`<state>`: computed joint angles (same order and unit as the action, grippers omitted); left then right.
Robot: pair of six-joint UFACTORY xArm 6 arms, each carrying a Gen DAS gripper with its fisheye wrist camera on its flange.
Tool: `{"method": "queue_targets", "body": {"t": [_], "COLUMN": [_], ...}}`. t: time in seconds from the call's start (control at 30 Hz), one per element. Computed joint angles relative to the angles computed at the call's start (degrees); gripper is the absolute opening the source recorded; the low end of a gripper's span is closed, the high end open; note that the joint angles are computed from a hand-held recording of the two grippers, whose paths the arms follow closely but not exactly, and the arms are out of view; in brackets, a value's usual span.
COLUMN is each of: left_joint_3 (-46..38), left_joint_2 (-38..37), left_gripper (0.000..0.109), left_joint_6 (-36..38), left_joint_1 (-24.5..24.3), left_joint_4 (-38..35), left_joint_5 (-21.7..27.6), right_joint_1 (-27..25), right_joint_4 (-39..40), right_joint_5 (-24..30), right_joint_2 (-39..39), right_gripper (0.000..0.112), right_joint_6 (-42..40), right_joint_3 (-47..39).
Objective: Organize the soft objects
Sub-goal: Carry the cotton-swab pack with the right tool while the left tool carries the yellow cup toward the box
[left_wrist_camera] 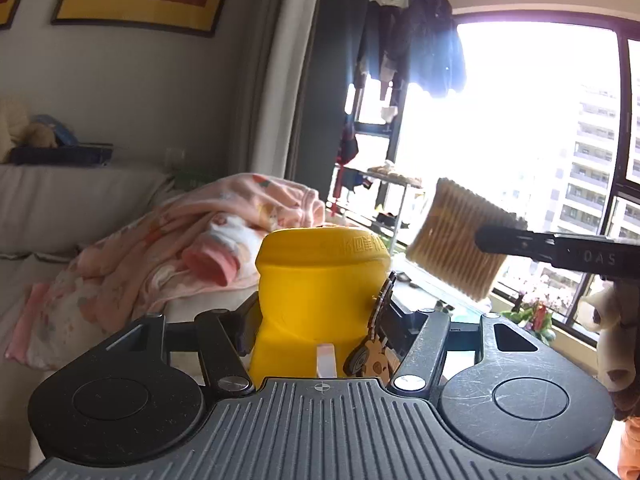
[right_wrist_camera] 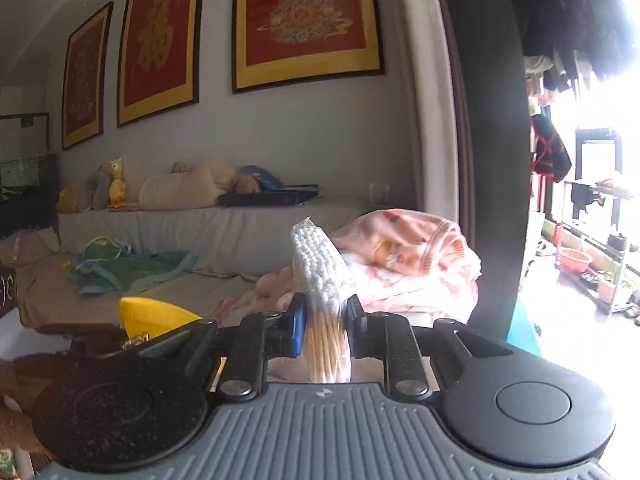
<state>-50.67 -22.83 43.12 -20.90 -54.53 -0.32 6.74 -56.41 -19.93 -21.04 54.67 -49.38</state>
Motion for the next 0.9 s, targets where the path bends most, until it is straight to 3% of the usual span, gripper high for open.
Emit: {"method": "queue_targets", "body": {"t": [0.1, 0.2, 0.33, 0.43, 0.6, 0.67, 0.77, 0.9], "left_joint_3": [-9.38, -15.42, -19.18, -22.55, -29.65, -31.71, -30.83, -28.87], "left_joint_2": [6.57, 13.11, 20.40, 26.03, 35.61, 38.84, 40.00, 37.85], "left_gripper": [0.066, 0.067, 0.067, 0.068, 0.072, 0.073, 0.077, 0.070], "left_joint_6": [-0.45, -8.86, -15.28, -16.84, -11.41, -12.02, -11.05, -3.18], "left_joint_1": [1.48, 2.08, 0.51, 0.56, 1.78, 1.93, 1.16, 1.68], "left_joint_4": [-5.35, -1.71, 5.84, 6.60, 1.86, 4.16, 7.72, -0.10], "left_joint_5": [11.51, 19.45, 21.03, 23.54, 30.15, 31.79, 28.74, 25.95], "right_joint_1": [-6.21, -11.40, -15.95, -17.15, -16.58, -15.75, -14.97, -14.22], "right_joint_4": [-3.95, -6.16, -10.60, -12.02, -9.29, -10.89, -18.61, -27.95], "right_joint_5": [1.05, 1.34, -0.22, -1.13, -2.24, -1.31, 0.42, 1.12], "right_joint_2": [-3.94, -5.60, -4.43, -2.10, 2.42, 4.85, 8.48, 12.13], "right_gripper": [0.020, 0.020, 0.020, 0.020, 0.020, 0.020, 0.020, 0.020], "right_joint_6": [4.37, 6.79, 11.68, 13.34, 10.84, 12.70, 20.74, 30.45], "right_joint_3": [2.02, 3.67, 3.96, 3.38, 3.19, 1.71, -2.26, -7.21]}}
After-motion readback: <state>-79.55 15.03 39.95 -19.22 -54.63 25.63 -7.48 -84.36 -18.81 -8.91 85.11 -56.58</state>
